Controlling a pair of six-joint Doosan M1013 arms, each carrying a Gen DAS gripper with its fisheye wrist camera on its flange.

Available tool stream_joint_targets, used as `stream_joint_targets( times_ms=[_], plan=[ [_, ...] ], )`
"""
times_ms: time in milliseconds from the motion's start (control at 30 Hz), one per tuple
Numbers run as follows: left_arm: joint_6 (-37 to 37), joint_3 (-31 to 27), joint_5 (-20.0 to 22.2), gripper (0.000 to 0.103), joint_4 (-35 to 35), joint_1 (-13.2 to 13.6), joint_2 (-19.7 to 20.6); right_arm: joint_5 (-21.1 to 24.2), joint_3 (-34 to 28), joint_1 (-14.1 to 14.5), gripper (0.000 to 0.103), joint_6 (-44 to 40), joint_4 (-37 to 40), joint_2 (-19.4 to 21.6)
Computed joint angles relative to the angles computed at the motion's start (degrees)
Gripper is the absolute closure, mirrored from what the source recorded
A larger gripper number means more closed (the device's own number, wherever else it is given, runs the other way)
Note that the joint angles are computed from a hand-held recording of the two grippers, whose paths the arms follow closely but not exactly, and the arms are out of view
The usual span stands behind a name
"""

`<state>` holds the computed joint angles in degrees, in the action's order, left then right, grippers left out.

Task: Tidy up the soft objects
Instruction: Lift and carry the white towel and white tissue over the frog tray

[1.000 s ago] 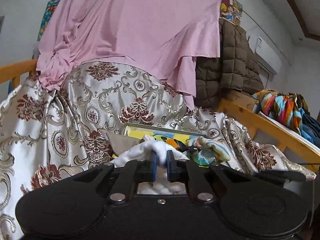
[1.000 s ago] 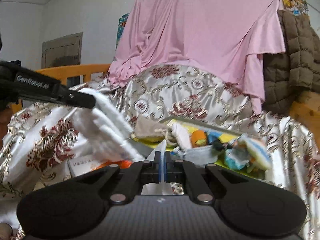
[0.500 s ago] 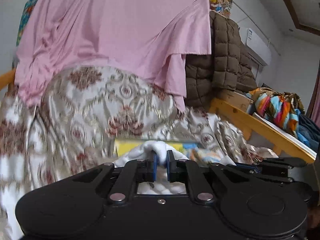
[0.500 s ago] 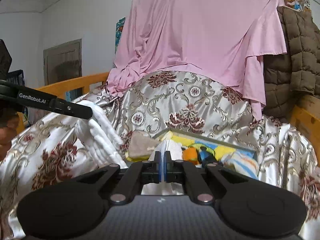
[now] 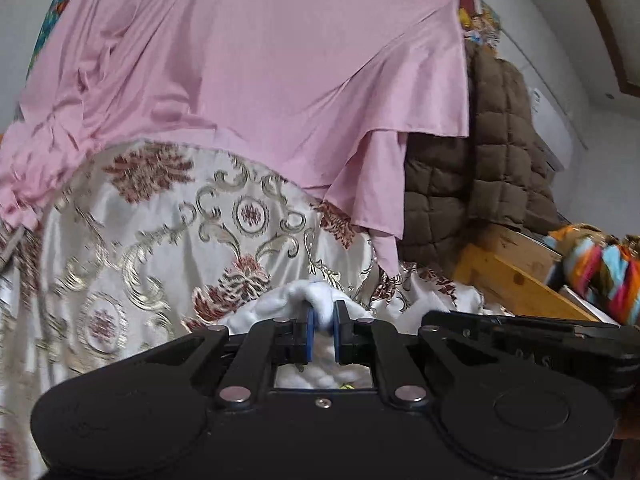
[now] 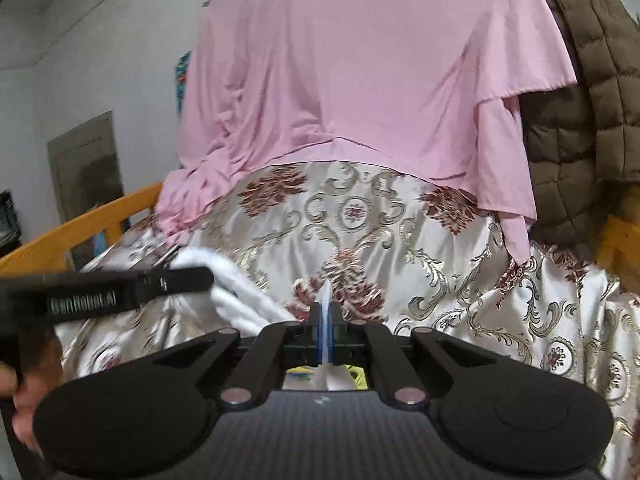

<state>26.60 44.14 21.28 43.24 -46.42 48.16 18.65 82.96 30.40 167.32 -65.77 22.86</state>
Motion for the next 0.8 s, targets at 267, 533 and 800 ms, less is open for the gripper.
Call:
stream_joint_targets(
  times_ms=[267,533,800],
  plan=[
    [13.3,-14.9,5.2,0.094,-14.1,-0.4,10.0,2.6,-2.4,-3.6,0.101,0.6,4.9,3.8],
    [21.4,-20.2,7.4,0.093,-24.0,-1.4,14.0,5.4,0.7,-4.9,0.101,1.7,5.0,3.6],
    [26.9,-21.4,10.5,0.092,-29.1,-1.9,14.8,7.1,4.0,-5.8,0.100,4.7,5.2,2.0]
  ],
)
